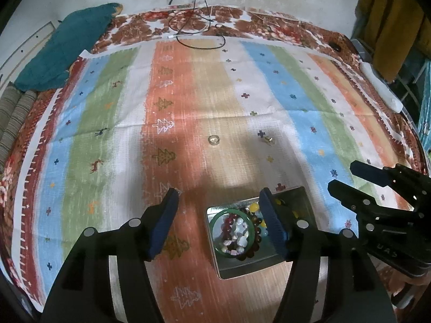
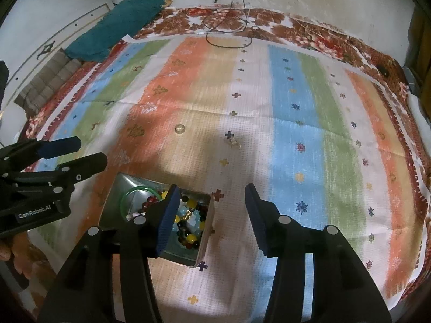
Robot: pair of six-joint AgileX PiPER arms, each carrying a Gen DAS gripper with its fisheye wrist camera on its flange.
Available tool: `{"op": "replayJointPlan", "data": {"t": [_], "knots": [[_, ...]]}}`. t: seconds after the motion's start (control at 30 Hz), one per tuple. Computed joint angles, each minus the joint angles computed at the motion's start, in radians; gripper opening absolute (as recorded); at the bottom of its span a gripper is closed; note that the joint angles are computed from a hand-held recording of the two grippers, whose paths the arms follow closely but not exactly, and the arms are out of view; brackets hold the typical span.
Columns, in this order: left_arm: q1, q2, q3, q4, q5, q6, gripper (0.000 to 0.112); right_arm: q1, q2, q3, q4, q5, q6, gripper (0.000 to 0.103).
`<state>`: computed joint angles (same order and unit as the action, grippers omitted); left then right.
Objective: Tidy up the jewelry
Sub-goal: 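Open both tools to drop the pendant and bracelet into the tin, then move both tools toward the small clear ring and the gold charm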
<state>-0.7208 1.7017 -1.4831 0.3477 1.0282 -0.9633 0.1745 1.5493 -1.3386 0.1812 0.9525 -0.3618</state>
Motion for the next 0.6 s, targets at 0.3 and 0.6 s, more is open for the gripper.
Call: {"op": "replayJointPlan", "data": {"t": [0.3, 0.6], "knots": [[0.031, 0.031, -0.029, -0.009, 0.002, 0.013, 0.071, 0.017, 0.052, -0.041, -0.040, 0.009, 0.032, 0.056], [0.062, 0.084, -0.090, -0.018, 0.027, 0.060, 0.075, 0.033, 0.131, -0.105, -0.085, 0.013, 0.059, 0.063]]}}
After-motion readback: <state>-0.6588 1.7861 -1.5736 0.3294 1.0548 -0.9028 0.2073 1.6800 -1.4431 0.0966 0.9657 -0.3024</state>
